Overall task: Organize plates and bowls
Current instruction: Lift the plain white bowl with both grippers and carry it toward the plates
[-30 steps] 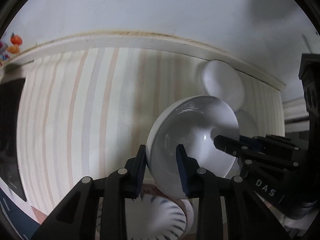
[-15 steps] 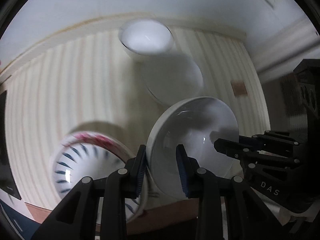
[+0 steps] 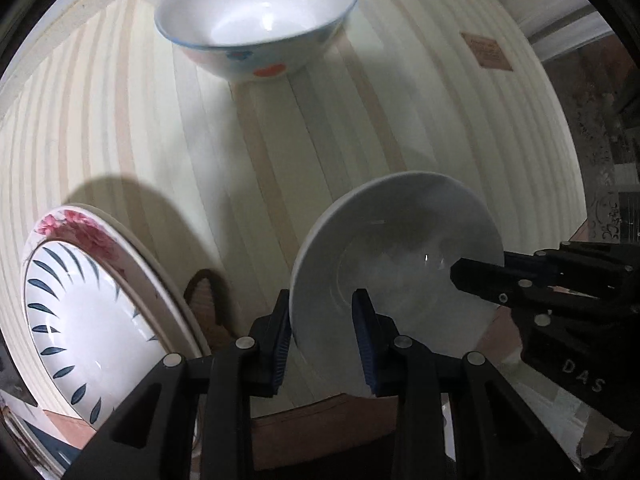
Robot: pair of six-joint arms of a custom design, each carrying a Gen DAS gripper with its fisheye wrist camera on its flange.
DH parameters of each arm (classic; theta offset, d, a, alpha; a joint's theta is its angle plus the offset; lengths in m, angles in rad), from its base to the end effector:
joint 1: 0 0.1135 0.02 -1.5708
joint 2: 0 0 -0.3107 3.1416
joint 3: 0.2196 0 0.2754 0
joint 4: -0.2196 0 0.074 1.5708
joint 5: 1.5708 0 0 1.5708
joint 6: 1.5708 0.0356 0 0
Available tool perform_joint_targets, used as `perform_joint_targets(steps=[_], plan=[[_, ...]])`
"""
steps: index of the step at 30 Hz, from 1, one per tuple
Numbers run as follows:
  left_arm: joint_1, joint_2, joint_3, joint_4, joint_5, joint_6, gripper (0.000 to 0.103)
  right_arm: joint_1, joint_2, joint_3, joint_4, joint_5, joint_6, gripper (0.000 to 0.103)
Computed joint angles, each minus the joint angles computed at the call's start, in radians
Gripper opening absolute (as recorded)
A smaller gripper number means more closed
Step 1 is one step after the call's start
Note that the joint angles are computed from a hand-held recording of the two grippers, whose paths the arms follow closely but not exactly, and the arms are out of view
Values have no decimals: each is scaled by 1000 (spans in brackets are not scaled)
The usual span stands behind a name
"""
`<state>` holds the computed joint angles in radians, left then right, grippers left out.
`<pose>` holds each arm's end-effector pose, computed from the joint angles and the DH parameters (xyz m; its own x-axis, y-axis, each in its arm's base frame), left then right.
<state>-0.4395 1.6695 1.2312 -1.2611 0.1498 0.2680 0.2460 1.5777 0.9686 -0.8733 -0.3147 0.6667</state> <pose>0.2742 -0.1348 0.2546 -0.7586 0.6460 0.0845 0.6267 0.7590 -0.1767 0.2751 0.0804 0.2122 -0.9188 0.3756 0.1213 0.3946 0.8695 0.2969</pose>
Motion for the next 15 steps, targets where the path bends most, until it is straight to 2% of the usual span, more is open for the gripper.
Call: perform_joint_targets(steps=[10, 13, 15], plan=[[-22, 32, 40, 5, -1, -27, 27, -13, 26, 3, 3, 0, -7, 15], [14, 10, 44, -33, 13, -7, 27, -34, 27, 4, -4, -21, -20, 15], [66, -4, 116, -93, 48, 0, 27, -64, 17, 16, -31, -39, -41, 15]])
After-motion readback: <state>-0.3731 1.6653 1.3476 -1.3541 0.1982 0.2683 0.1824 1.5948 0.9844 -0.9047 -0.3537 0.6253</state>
